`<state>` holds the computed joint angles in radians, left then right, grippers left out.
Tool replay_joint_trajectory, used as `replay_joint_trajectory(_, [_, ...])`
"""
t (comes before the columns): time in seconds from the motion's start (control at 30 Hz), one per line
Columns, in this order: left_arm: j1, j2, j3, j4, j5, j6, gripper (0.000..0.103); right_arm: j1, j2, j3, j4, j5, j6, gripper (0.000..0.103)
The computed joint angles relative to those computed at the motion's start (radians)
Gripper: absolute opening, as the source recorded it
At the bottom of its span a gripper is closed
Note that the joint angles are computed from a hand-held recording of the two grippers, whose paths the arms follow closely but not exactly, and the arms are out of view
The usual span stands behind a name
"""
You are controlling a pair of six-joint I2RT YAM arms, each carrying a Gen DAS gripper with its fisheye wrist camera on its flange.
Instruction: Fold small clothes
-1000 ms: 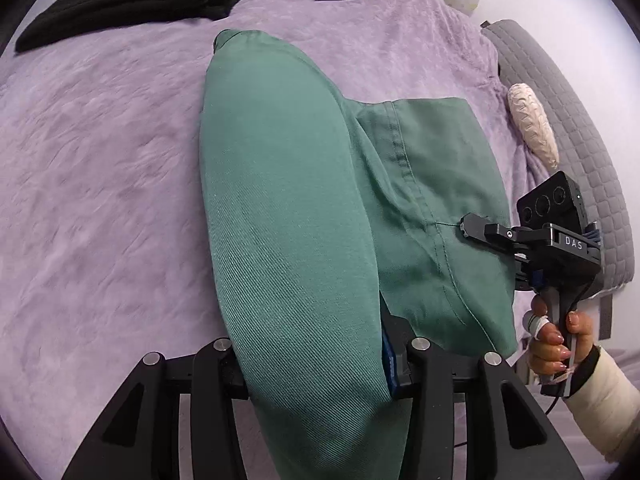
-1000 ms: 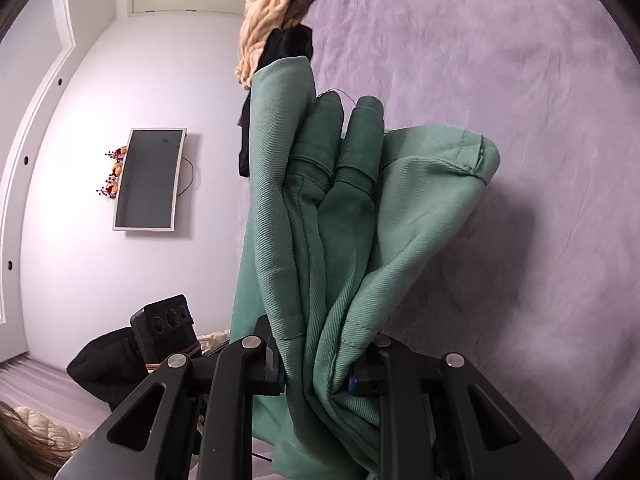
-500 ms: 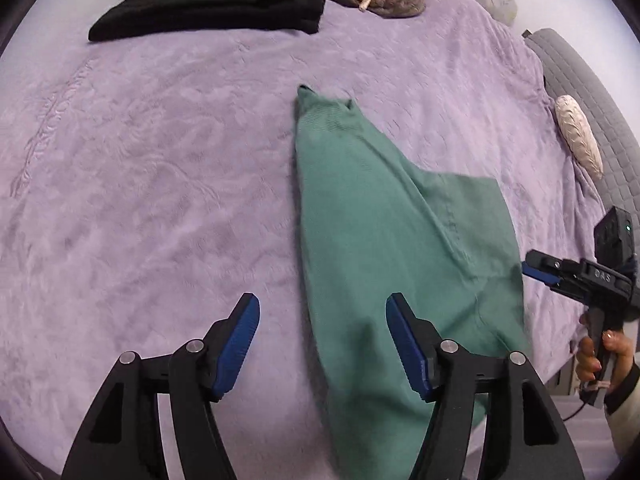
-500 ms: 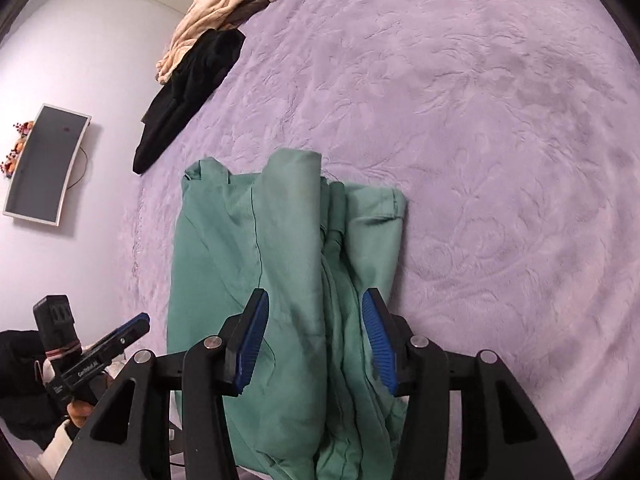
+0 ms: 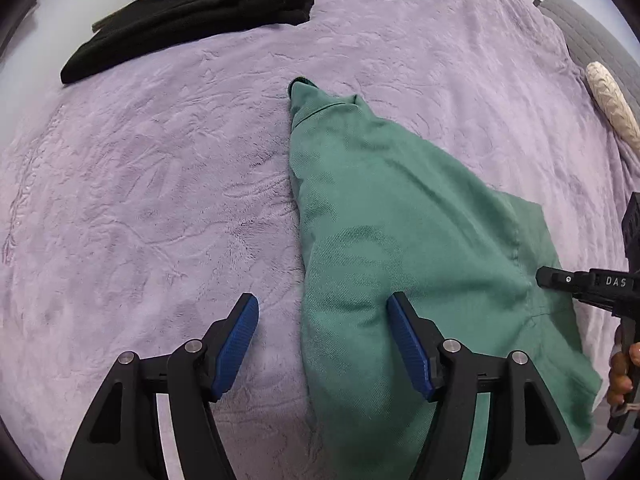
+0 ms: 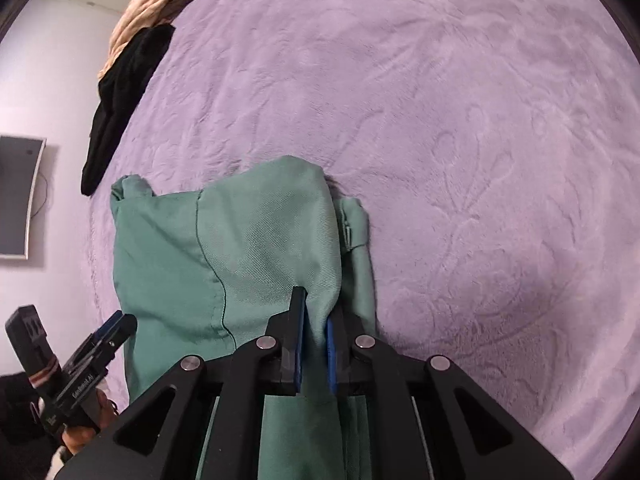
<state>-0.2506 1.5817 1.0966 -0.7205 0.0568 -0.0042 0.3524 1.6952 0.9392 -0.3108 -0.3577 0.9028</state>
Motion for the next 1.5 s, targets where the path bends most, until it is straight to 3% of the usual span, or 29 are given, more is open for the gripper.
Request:
replay_joint_trajectory(0.17, [0.017,-0.047,0.004,-0.067,-0.029,0.038,0.079,-0.036,-0.111,-0.087,0.006,-0.075,0.063,0.027])
replay_joint_trajectory(0.27, [0.042,-0.123,-0.012,-0.138,-0.011,0.069,0.079,-0.016,-0.242,-0.090,-0.127,-0.064,-0.006,0.037])
replay_joint_trajectory(0.33, [0.047,-0.183,-0.031,-0.199,0.013,0.081,0.079,0.044,-0.317,-0.067,-0.220,-0.047,-0.035,0.055])
replay_joint_trajectory(0.37, [0.043,-0.213,-0.041,-0.227,0.024,0.081,0.079,0.078,-0.353,-0.061,-0.258,-0.033,-0.043,0.056])
replay_joint_trajectory(0.57, [-0.079,-0.369,-0.145,-0.348,0.043,0.046,0.079,0.301,-0.451,-0.071,-0.363,0.038,0.031,0.052])
replay_joint_trajectory(0.63, [-0.135,-0.406,-0.208,-0.359,0.011,0.025,0.079,0.345,-0.458,-0.114,-0.357,0.061,0.105,0.015])
replay_joint_trajectory(0.67, [-0.149,-0.425,-0.238,-0.358,0.007,0.021,0.079,0.350,-0.472,-0.145,-0.338,0.060,0.146,0.014])
replay_joint_trajectory(0.8, [-0.158,-0.507,-0.316,-0.363,0.023,-0.009,0.079,0.334,-0.583,-0.332,-0.191,0.038,0.351,0.013])
replay_joint_trajectory(1.03, [-0.155,-0.552,-0.358,-0.367,0.028,-0.060,0.086,0.335,-0.612,-0.458,-0.082,0.029,0.462,0.010])
replay_joint_trajectory(1.13, [-0.179,-0.566,-0.368,-0.367,0.006,-0.098,0.086,0.364,-0.605,-0.381,-0.178,0.060,0.434,0.012])
replay_joint_trajectory(1.23, [-0.200,-0.566,-0.368,-0.364,-0.012,-0.127,0.086,0.410,-0.613,-0.232,-0.314,0.143,0.314,0.017])
replay_joint_trajectory(1.4, [-0.211,-0.577,-0.370,-0.369,-0.031,-0.137,0.086,0.381,-0.515,-0.101,-0.276,0.118,0.201,0.017])
replay_joint_trajectory(1.5, [-0.223,-0.579,-0.365,-0.378,-0.047,-0.143,0.086,0.341,-0.431,-0.110,-0.231,0.083,0.222,0.017])
